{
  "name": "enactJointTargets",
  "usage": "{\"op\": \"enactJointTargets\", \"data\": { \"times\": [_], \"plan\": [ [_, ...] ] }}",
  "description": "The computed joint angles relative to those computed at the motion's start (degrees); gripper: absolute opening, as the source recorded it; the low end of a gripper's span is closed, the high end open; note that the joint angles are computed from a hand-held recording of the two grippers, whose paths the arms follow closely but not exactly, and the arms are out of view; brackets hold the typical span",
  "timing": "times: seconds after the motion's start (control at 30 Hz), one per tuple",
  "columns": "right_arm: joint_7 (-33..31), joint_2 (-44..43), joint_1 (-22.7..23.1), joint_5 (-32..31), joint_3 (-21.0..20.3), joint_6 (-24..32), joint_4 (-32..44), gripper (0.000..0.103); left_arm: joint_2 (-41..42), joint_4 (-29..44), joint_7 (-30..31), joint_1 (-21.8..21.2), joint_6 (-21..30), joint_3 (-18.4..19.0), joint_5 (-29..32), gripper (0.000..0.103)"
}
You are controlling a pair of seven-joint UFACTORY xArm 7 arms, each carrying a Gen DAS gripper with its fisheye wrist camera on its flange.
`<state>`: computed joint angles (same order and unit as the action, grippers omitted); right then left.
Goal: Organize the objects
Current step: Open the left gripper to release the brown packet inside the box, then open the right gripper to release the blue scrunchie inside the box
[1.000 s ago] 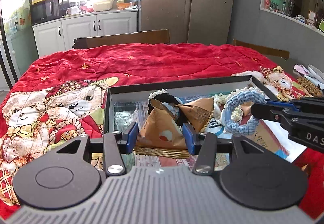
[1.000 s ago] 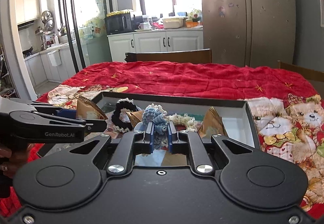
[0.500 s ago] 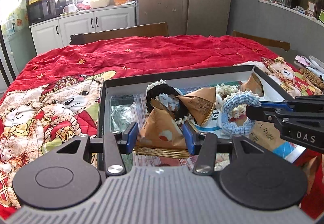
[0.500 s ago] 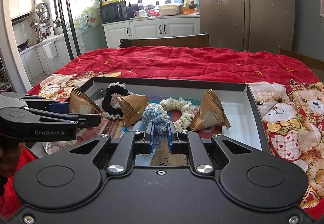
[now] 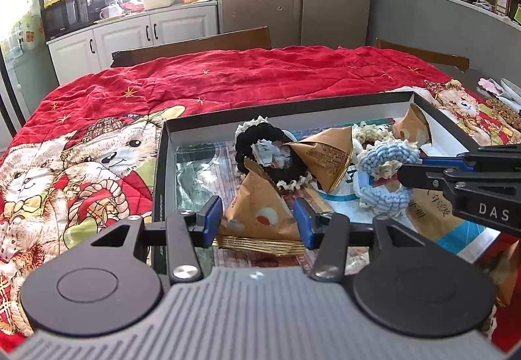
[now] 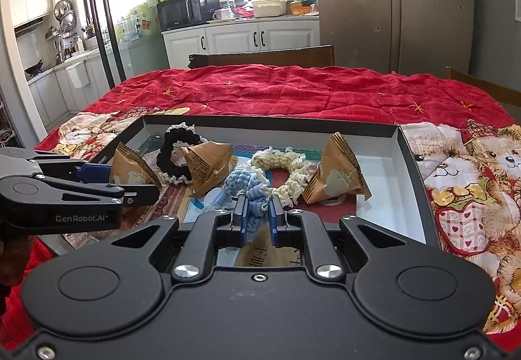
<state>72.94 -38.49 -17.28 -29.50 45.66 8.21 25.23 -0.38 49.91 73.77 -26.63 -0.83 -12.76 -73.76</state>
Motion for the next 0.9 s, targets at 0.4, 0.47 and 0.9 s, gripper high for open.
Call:
{"op": "enactJointTargets", "data": {
  "times": [0.4, 0.47, 0.9],
  "plan": [
    [1.14, 2.12, -0.22, -3.63, 0.71, 4.44, 2.43, 0.013, 0.81, -0.24, -1.59, 0.27, -1.5, -0.73, 2.36, 0.052],
    [1.6, 2.45, 0.08, -4.55, 0.18, 4.7, 2.47, 0.013, 0.93, -0.18, -1.12, 0.35, -1.86, -0.92, 2.04, 0.052],
    [5.62, 4.53, 2.21, -11.21, -1.61, 8.2, 4.05, 0.016, 0.96, -0.05, -0.21, 0.61, -2.03, -1.22, 1.31, 0.055]
  ]
}}
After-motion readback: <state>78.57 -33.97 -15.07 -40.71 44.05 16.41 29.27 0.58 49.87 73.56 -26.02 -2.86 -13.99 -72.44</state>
